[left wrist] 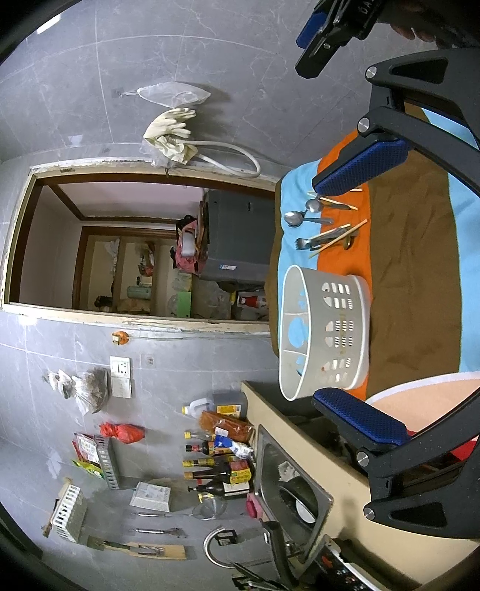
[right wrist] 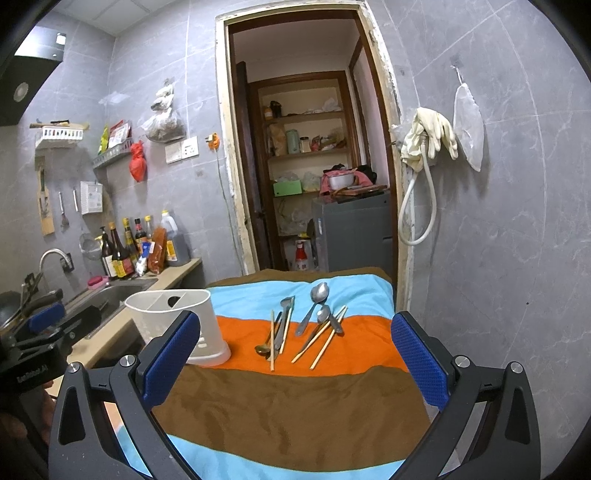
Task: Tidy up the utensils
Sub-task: 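Grasp a wooden chopstick with the left tool while the right tool grasps a small steel spoon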
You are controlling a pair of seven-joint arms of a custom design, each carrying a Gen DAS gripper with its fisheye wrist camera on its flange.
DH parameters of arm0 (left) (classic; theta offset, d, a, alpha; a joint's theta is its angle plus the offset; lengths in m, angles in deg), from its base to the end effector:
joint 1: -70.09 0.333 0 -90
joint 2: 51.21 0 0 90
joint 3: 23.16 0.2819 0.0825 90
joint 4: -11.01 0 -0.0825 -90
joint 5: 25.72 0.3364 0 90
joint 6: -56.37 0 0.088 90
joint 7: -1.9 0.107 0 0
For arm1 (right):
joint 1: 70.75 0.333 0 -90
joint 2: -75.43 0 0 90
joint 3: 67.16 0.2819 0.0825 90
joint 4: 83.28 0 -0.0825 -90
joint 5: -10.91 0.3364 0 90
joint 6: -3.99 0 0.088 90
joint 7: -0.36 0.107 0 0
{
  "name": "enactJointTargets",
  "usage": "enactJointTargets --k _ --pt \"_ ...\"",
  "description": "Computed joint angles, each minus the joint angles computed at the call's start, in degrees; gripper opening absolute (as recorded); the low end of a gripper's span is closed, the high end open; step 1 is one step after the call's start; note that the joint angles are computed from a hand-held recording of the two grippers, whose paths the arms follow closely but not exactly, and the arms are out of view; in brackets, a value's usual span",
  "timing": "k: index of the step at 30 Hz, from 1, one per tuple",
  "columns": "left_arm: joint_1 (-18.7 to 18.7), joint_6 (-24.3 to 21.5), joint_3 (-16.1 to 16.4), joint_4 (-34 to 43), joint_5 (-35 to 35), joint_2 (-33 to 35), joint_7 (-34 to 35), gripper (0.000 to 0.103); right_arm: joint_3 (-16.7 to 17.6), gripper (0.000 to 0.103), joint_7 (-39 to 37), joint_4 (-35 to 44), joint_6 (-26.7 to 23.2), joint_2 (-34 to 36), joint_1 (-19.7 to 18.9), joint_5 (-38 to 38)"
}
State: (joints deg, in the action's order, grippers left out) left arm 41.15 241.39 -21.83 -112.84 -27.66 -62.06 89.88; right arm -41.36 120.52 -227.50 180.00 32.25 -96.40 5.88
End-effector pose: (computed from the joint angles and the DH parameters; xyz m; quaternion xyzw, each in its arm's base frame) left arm 0.4440 -0.2273 0.6205 -0.4443 0.6760 -0.5134 0.2864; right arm 0.3652 0.0620 0.6339 -0.4670 0.6546 -0.4391 0.4007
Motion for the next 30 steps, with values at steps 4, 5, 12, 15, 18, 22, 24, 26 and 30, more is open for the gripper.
enactJointTargets --k 4,5,12,15,18,22,24,26,30 --pt "4.37 -0.96 -4.82 3.51 2.58 2.11 -2.80 0.102 -2.99 0.103 -2.32 1.38 1.02 2.73 0.09 -0.27" --pt "5.79 -1.26 -6.31 4.63 3.61 2.81 -3.96 0.102 -3.36 0.103 -2.70 1.71 1.05 2.95 0.02 -0.16" --pt "13.05 -5.46 -14.59 15.57 14.87 9.94 -16.33 0.102 -7.95 0.103 -8.48 6.16 3.33 8.85 0.99 0.29" --pt "12.27 -8.76 -14.91 22.36 21.07 14.60 -21.85 0.102 -11.40 0.103 -12.91 8.27 3.43 12.37 3.59 0.93" --pt "10.51 -12.36 -14.86 29.06 24.25 19.59 -23.98 0.102 -18.78 0.103 -20.28 11.37 2.25 17.18 10.63 2.90" --pt "8.23 -16.17 -14.81 36.25 25.35 25.63 -23.51 0.102 -31.81 0.103 -33.18 15.67 -0.18 22.74 24.31 11.60" --pt "6.92 -18.28 -14.66 40.52 25.55 29.27 -22.92 0.101 -38.09 0.103 -40.25 18.13 -1.66 25.62 30.68 18.10" --pt "5.25 -20.81 -14.16 45.33 25.90 33.35 -22.36 0.097 -42.58 0.097 -46.57 21.11 -3.83 28.29 34.95 24.68" --pt "2.17 -27.82 -12.97 56.57 25.57 41.63 -20.91 0.080 -47.69 0.082 -57.39 27.86 -10.32 34.78 38.34 37.58"
